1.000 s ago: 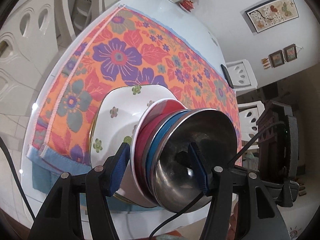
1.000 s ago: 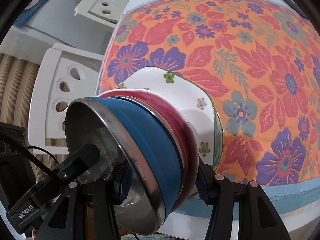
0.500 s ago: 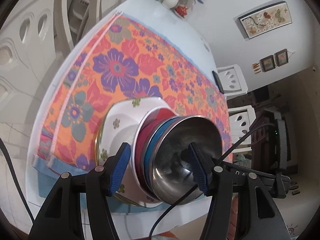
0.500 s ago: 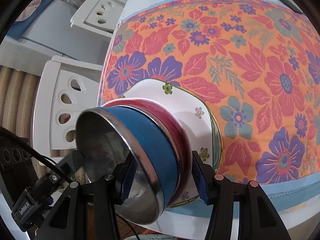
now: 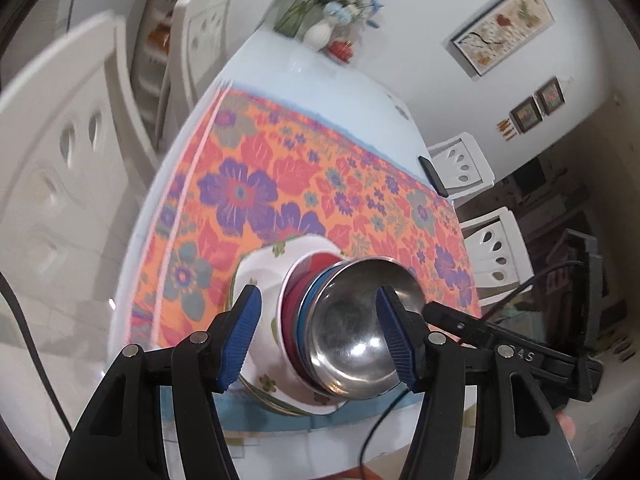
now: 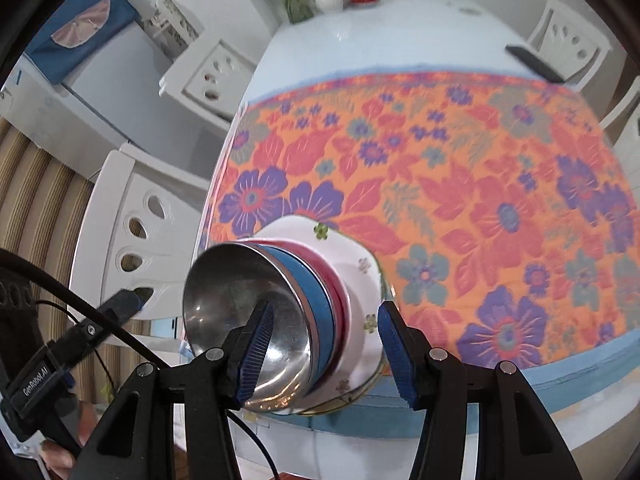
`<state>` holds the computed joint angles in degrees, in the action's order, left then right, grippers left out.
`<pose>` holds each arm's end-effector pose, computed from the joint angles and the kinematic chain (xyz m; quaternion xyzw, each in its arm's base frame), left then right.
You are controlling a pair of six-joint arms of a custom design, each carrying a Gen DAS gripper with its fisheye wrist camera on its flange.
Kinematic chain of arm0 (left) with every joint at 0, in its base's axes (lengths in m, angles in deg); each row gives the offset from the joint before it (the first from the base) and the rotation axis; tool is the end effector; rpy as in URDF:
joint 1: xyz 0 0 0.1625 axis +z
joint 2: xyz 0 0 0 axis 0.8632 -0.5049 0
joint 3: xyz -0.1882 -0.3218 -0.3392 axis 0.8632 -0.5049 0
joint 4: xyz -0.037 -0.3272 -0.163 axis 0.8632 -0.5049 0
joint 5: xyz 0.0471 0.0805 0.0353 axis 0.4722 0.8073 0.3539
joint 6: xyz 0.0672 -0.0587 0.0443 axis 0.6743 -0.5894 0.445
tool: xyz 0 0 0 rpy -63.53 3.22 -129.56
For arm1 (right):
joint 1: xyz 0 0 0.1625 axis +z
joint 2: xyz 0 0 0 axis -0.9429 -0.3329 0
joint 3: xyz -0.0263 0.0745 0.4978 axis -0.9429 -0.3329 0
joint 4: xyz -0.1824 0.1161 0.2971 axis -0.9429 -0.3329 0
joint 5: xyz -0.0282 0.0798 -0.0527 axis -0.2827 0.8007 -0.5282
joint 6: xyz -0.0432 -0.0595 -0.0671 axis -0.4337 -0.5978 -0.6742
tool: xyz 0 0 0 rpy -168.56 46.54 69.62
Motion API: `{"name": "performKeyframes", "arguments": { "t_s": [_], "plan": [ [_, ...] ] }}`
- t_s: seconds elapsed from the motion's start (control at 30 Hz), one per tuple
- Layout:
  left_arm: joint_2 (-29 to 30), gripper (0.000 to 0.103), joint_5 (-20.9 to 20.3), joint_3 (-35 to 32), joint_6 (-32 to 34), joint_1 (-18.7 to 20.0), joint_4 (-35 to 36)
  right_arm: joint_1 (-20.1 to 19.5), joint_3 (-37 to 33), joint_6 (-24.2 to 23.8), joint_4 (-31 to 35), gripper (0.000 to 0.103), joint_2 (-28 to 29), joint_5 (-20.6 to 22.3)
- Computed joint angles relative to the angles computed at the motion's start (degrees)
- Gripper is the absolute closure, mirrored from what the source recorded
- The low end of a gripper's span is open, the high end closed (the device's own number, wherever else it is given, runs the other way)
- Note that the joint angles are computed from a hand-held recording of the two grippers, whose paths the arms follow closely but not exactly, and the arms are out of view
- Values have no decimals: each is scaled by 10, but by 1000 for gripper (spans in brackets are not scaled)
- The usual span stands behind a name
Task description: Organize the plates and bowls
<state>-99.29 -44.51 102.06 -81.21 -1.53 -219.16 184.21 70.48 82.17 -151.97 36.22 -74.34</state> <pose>-0.2256 -0.6712 0.3430 0.1583 0.9670 -0.1792 0.0878 0.3519 -0.6199 0.2146 -0.0551 -0.9413 0.2321 0.2391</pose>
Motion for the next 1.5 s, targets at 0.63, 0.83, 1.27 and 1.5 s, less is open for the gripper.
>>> {"name": "performKeyframes", "arguments": {
  "t_s": [0.63,0.83,1.27,1.5],
  "plan": [
    [-21,40,186,32,126,-117,-82,97,-29,39,74,46,-1,-214],
    [-18,38,234,53,120,-138,-92,104,-19,16,51,46,-2,-218],
    [3,30,313,58,24,-166,-48,92,25,19,45,45,-40,-191],
    [7,30,333,64,-30,-181,23,79,47,44,70,45,-65,-170]
  ]
}}
